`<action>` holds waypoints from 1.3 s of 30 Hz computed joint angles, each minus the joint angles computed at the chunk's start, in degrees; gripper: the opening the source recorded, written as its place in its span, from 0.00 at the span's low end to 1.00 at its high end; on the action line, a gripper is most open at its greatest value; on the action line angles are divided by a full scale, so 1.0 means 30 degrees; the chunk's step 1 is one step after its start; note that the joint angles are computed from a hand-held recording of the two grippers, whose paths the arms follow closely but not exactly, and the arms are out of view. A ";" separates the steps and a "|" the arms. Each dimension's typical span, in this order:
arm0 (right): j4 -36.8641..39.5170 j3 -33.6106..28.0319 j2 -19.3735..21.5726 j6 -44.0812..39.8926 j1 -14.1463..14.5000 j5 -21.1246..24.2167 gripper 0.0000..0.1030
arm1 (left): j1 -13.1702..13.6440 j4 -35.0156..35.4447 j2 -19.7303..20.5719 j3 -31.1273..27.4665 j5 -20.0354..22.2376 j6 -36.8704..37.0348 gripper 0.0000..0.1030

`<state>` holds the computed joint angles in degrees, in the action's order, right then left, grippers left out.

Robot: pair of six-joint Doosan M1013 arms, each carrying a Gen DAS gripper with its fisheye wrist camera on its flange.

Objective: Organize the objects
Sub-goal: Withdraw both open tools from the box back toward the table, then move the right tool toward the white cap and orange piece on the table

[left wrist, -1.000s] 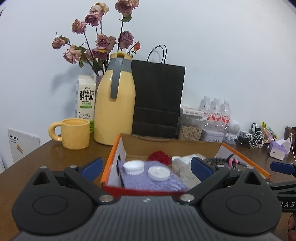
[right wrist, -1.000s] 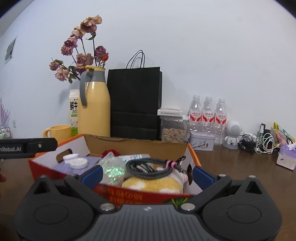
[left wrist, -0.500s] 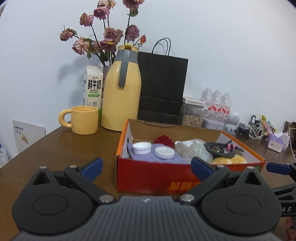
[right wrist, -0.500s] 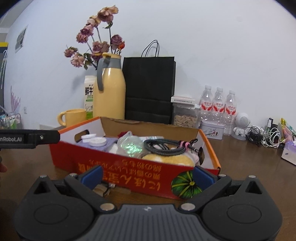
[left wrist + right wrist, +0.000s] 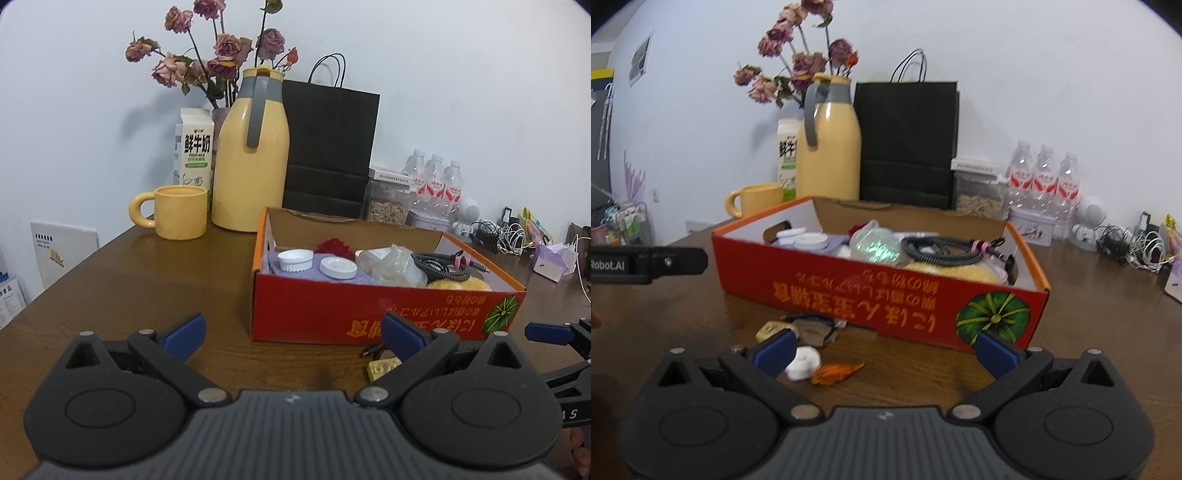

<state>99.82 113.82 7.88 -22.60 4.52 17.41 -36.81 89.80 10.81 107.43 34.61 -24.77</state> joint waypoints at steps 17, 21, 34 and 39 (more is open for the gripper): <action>-1.1803 -0.1674 0.0970 1.0153 0.0002 0.2413 0.63 | 0.0210 -0.1024 -0.0462 0.0423 0.0153 0.0535 1.00; -1.1983 -0.2245 0.1387 0.9481 -0.0483 0.4100 0.59 | 0.0208 -0.1229 -0.0476 0.0394 0.0182 0.0835 1.00; -1.1074 -0.2641 0.1783 0.6834 -0.1165 0.6885 0.38 | 0.0110 -0.2307 -0.0214 0.0006 0.0319 0.2149 1.00; -1.0412 -0.2428 0.1658 0.6138 -0.1216 0.6655 0.38 | 0.0020 -0.2583 -0.0050 -0.0195 0.0317 0.2597 1.00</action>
